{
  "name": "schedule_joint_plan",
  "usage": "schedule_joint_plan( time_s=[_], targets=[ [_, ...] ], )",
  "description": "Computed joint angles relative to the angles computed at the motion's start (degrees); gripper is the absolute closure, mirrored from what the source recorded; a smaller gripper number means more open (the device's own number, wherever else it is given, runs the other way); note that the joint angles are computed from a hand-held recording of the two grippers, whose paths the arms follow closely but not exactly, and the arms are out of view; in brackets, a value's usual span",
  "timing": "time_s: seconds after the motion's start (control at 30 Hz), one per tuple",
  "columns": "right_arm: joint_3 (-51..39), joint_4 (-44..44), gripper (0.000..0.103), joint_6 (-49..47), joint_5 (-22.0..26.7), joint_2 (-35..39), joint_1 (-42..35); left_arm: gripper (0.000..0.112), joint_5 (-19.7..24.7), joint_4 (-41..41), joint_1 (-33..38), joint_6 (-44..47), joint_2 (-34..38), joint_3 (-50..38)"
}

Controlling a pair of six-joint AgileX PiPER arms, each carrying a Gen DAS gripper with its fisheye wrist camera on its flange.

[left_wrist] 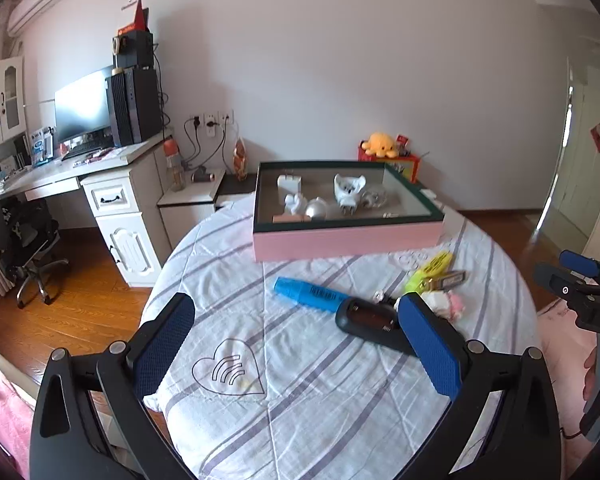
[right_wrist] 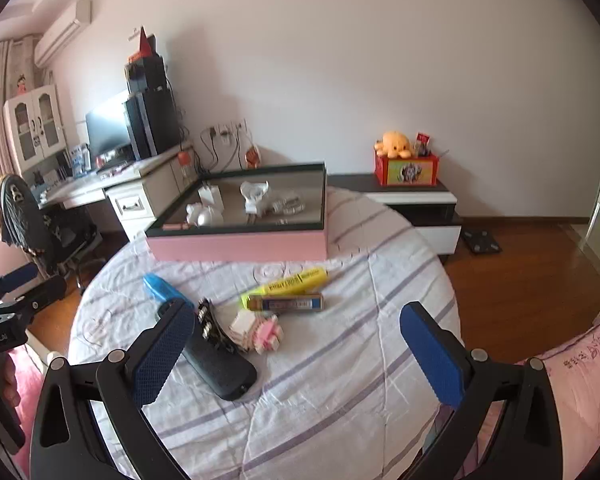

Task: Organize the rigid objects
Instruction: 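Withdraw both tools from the box and move toward the black remote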

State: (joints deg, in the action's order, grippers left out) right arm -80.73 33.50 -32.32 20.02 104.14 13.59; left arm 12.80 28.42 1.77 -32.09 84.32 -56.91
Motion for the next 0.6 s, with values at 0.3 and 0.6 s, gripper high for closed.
schedule_joint_plan(
  time_s=[0.3, 0.6],
  targets=[
    [-4.95, -16.53, 0.000, 14.50, 1.62, 7.46, 1.58, 0.009, 1.02, -3.68, 0.60, 4.20, 6.30, -2.39],
    [-12.46, -35.54, 0.000, 28.66, 5.48, 16.33, 4.13, 0.009, 0.85, -14.12, 0.50, 15.08, 9.03, -3.17]
  ],
)
